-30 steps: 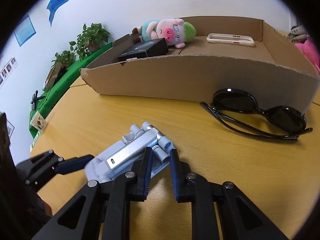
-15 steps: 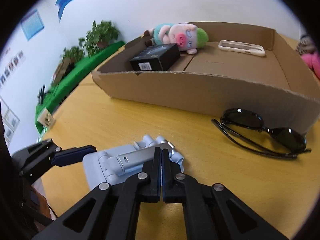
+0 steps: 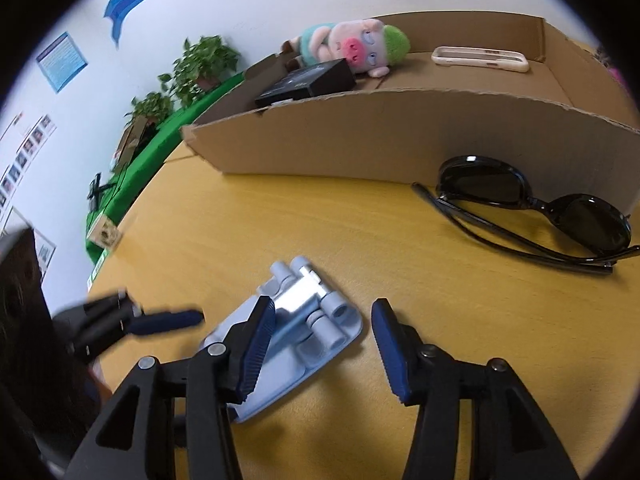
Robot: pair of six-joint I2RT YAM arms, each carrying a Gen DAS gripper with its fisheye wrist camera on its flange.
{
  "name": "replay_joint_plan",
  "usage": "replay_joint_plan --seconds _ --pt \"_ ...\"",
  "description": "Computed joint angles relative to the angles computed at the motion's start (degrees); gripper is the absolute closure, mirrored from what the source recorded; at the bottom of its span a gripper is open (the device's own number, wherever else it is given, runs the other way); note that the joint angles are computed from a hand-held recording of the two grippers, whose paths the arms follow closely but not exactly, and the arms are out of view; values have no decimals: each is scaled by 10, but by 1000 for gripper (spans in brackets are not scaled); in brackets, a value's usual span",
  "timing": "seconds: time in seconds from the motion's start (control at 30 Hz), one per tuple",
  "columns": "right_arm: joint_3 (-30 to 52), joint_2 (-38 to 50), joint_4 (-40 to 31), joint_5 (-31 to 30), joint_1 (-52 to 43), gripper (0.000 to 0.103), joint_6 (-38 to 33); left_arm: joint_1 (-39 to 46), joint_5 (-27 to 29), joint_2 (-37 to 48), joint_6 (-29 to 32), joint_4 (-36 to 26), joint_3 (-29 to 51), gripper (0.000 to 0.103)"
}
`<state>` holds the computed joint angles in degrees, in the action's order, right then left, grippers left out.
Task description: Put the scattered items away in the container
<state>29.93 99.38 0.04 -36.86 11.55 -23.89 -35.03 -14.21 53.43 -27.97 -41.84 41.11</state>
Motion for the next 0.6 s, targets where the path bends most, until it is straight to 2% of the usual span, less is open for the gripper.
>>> replay_joint_plan --seconds 0.1,0.17,0.2,0.3,0.53,0.6 --pt "4 -4 -27 -7 -7 53 -59 56 85 2 46 13 -4 20" --pt "12 3 -43 -8 -9 52 -92 73 111 26 63 14 -1 21" --pt "18 10 -53 -13 -12 51 -104 76 122 41 70 13 0 25" --pt "28 24 -66 -26 -21 50 -114 46 86 61 72 10 8 32" --pt "-18 16 15 -46 -24 54 -54 44 75 63 46 10 10 33" --pt "-25 19 27 -55 -28 70 -44 45 69 59 37 7 9 33"
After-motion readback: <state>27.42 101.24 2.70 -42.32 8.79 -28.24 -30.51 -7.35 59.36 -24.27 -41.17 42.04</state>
